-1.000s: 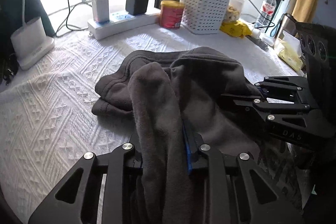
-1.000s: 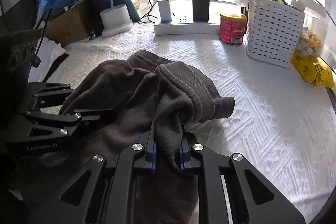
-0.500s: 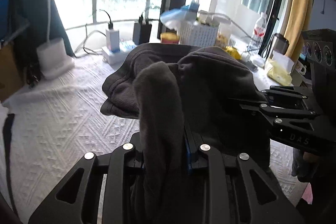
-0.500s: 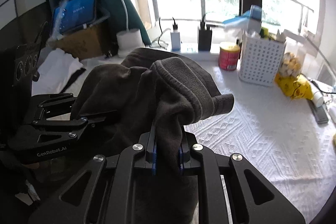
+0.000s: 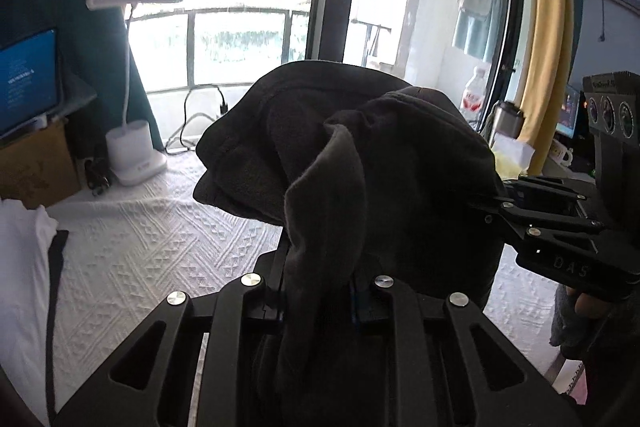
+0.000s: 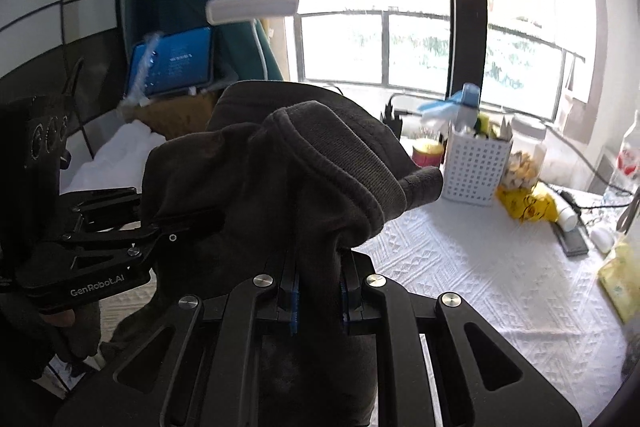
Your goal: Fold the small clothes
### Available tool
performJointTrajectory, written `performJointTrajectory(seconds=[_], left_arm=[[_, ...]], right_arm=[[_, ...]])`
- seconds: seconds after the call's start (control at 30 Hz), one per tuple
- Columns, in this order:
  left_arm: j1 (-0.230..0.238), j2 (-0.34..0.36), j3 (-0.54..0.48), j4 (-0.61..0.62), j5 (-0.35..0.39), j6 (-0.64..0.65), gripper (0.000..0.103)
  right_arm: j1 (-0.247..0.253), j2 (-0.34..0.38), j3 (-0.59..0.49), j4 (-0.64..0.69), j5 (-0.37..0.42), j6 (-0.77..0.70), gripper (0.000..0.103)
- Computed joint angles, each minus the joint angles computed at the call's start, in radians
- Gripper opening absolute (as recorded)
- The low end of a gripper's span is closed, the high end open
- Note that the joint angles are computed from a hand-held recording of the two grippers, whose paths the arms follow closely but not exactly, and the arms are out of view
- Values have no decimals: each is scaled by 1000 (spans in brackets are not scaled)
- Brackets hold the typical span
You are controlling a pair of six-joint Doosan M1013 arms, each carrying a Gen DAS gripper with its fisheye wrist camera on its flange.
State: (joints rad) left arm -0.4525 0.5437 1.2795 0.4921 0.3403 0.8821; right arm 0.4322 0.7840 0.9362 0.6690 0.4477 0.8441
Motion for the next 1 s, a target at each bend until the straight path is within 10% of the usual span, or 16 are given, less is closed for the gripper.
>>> performJointTrajectory(seconds=[0.53,0.77,1.0], left_arm=[[-32,-121,160,758,-103,-722,18],[-49,-177,227,1240,-52,-1170,17],[-53,-216,269,1445,19,-1345,16]], right_arm=[[27,-164,226,487,-171,-564,15],[37,-218,288,851,-177,-953,15],[51,-246,309,1043,-143,-1186,14]])
